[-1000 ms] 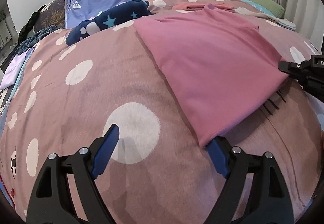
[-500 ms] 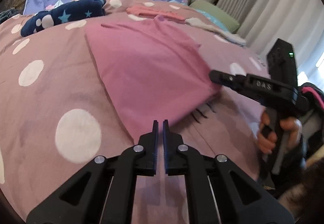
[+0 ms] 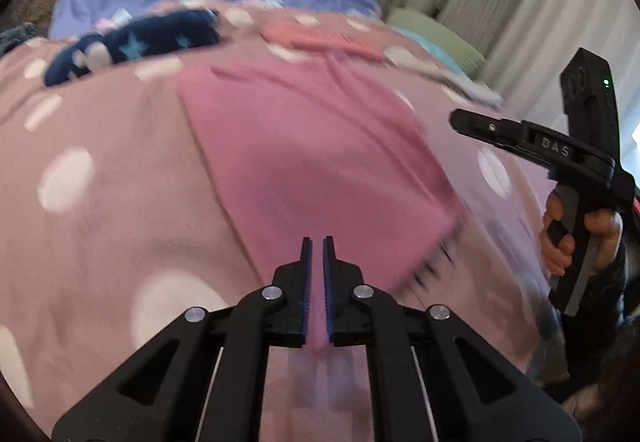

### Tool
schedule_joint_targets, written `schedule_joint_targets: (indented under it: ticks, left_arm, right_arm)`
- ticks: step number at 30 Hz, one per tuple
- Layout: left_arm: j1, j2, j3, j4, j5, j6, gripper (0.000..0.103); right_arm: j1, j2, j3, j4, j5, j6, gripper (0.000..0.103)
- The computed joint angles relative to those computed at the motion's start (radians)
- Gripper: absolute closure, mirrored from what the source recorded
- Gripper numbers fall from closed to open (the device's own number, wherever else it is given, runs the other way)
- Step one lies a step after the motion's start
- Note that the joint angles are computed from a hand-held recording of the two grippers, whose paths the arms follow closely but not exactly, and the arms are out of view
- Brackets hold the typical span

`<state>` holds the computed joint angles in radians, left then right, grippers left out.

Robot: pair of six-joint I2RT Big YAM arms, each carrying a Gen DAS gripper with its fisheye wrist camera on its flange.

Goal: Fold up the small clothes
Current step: 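Open the right gripper and release the pink shirt edge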

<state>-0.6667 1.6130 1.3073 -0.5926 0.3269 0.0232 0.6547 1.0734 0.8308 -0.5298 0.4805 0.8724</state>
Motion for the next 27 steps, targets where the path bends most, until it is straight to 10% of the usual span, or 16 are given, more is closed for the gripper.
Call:
schedule_joint_targets:
  ticks: [10,14,16,17,20,24,27]
  left_arm:
    - [0.041,0.244,0.349,-0.085,-0.172,-0.051,0.063]
    - [0.055,0.359,0.516,-0.168,-0.114,-0.067,0.051]
    - [0.054,0.408,0.578,-0.194,-0.114,-0.076,0.051]
    - [0.053,0.422,0.593,-0.199,-0.118,-0.084,0.052]
    - [0.071,0.456,0.619,-0.182,-0.118,-0.138,0.084]
    - [0.093,0.483,0.612,-0.171,-0.123,-0.189,0.087]
    - [0.102,0.463,0.577,-0.137,-0.105,-0.189,0.087]
  right_arm:
    - [-0.294,0.261,0.214,-0.002,-0.243,-0.276,0.059]
    - [-0.33,0.326,0.253,-0.002,-0.287,-0.322,0.063]
    - [-0.348,0.343,0.253,0.02,-0.325,-0.33,0.099]
    - [-0.357,0.34,0.244,0.04,-0.333,-0.322,0.1]
    - [-0.382,0.284,0.167,0.14,-0.323,-0.279,0.101]
    - [-0.444,0.315,0.135,0.16,-0.43,-0.268,0.1]
    - [-0.446,0.289,0.106,0.192,-0.423,-0.25,0.074]
